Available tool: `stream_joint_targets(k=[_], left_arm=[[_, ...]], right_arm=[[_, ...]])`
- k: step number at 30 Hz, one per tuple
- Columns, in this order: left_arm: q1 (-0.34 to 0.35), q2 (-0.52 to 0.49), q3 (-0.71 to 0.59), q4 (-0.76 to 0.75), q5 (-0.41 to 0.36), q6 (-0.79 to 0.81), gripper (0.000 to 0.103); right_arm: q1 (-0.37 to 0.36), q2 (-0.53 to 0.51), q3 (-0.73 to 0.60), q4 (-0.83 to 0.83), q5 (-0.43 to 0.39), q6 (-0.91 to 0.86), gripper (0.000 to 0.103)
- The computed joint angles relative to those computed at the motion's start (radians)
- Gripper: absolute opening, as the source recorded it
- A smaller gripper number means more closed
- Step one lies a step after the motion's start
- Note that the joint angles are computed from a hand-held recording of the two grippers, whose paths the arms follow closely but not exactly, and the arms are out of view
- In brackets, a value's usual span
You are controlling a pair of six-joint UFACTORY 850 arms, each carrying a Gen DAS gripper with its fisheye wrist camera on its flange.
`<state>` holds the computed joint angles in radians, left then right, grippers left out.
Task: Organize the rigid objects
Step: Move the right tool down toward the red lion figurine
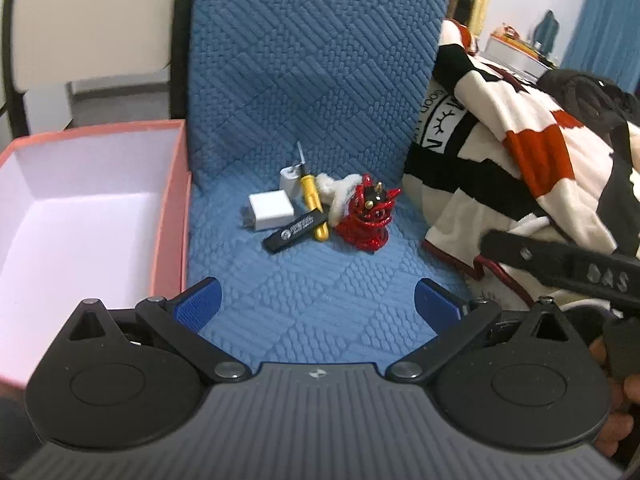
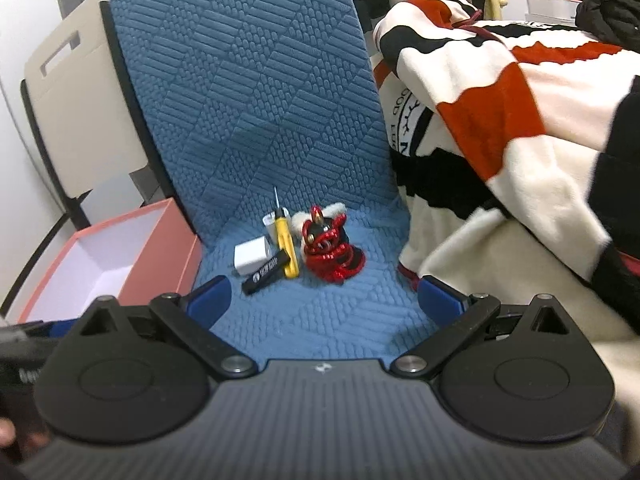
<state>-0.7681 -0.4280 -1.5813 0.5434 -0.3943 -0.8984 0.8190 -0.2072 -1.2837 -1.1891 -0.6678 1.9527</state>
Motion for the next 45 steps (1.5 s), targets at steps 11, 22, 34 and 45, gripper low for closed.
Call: stream_joint_targets(k=[11,22,34,45], left_arm=[[0.032,-0.142,-0.098,0.030,0.014,-0.022,0.081],[0.051,-0.327,-0.319,-0.093,-0.047,0.192,0.075],[0.064,-0.587,-0.688,-0.129,-0.236,0.416,0.075],[0.081,-0.695,-0.825,-0.131,-0.253,0.464,0.069]], right_arm=[[-0.087,-0.102,-0.065,-0.021,0.135,0.071,0.097],[-0.151,-0.239,-0.220,0.084,0.135,-0.116,0.082],[-0.221,-0.335,-0.338,0.294,0.157,-0.322,0.082],[-0.242,-0.432,-0.461,0.497,0.116,-0.522,0.082]])
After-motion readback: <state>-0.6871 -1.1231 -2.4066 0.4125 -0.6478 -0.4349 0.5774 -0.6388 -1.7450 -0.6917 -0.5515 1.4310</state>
